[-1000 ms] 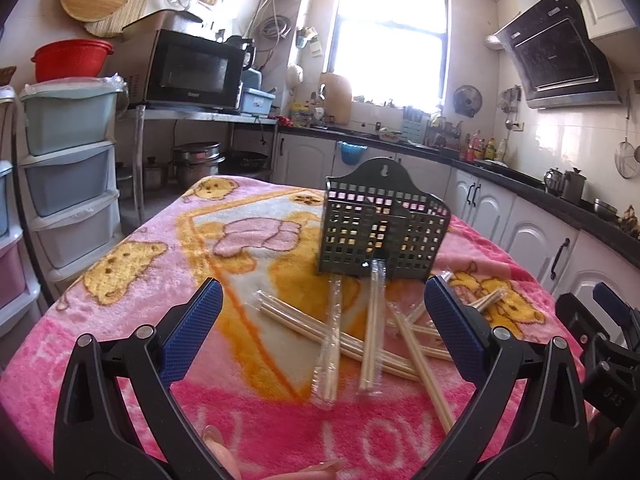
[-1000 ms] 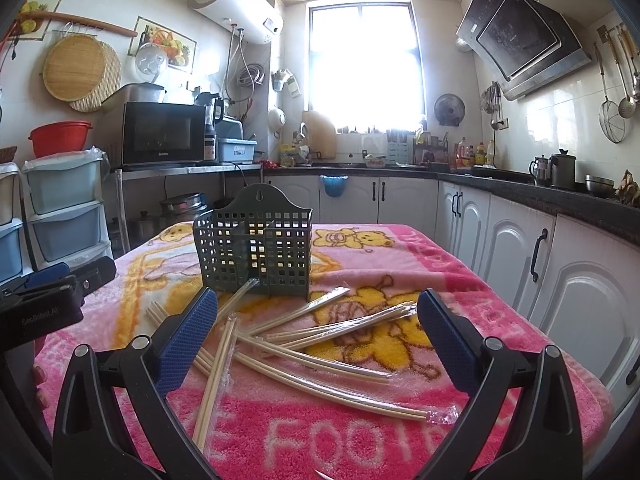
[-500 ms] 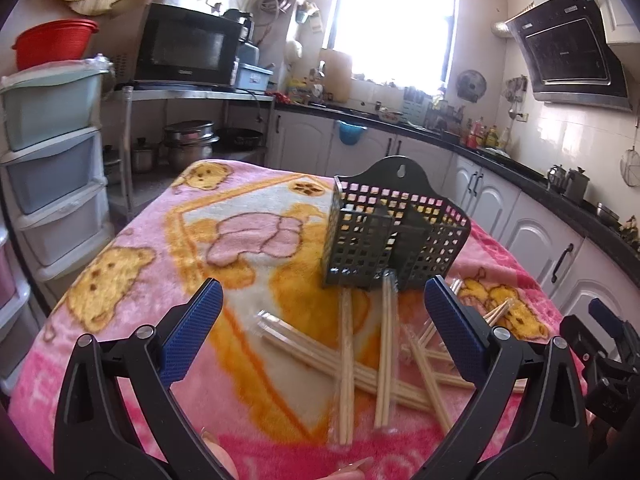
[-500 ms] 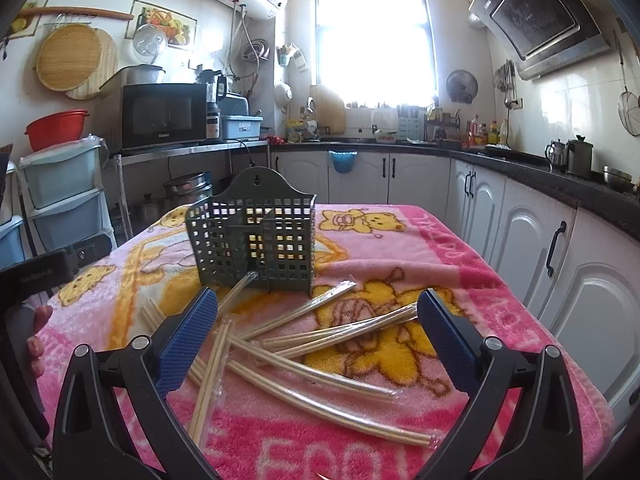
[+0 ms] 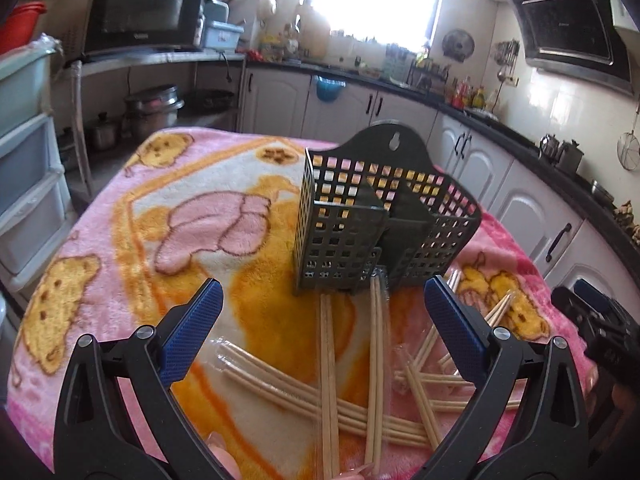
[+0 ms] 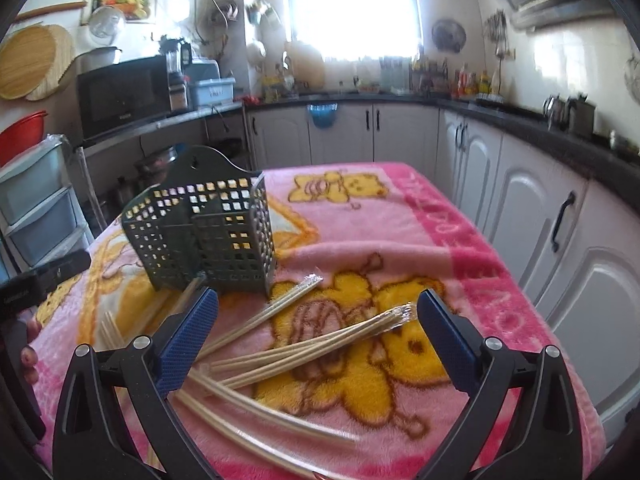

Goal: Organize utensils
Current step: 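Move both tools down toward the chopsticks beside the green caddy, then close the left tool on a wooden chopstick while the right tool grasps another chopstick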

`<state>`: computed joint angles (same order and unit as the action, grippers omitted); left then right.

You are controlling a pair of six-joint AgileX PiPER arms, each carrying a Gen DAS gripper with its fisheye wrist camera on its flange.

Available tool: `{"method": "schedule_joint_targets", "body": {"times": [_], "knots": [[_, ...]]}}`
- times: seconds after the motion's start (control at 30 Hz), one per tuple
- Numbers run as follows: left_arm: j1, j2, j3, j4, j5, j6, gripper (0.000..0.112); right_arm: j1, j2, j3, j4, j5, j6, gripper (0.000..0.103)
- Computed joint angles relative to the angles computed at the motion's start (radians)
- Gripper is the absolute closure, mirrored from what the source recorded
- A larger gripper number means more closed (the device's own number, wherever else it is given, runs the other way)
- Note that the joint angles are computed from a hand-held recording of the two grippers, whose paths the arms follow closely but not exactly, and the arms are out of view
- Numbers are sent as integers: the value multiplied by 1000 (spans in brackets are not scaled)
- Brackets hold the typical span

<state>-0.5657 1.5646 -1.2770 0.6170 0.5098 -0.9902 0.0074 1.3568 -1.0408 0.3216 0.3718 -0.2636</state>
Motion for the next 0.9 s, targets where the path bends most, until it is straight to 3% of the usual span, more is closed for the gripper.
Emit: {"method": "schedule_joint_targets", "body": {"times": [0.1,0.4,0.47,0.57,0.63,0.73,0.9], "knots": [[31,59,-63,-120,13,123,20,-28,109,-108,48,82,-39,19],[108,194,-185,-442,83,395,50,-54,399,-424,102,322,-42,46],[122,224,-209,-499,104,438,61,-56,447,-487,115,373,-45,48],[134,270,-251,-559,141,495,63,-46,502,-553,93,401,-32,50],[143,294,-265,-604,147,533,71,-42,537,-592,87,421,-28,51],[139,317,-285,-617,158,538,72,-49,583,-648,98,464,-22,54],[136,347,-318,-601,179,516,85,-45,634,-712,92,496,-15,61]]}}
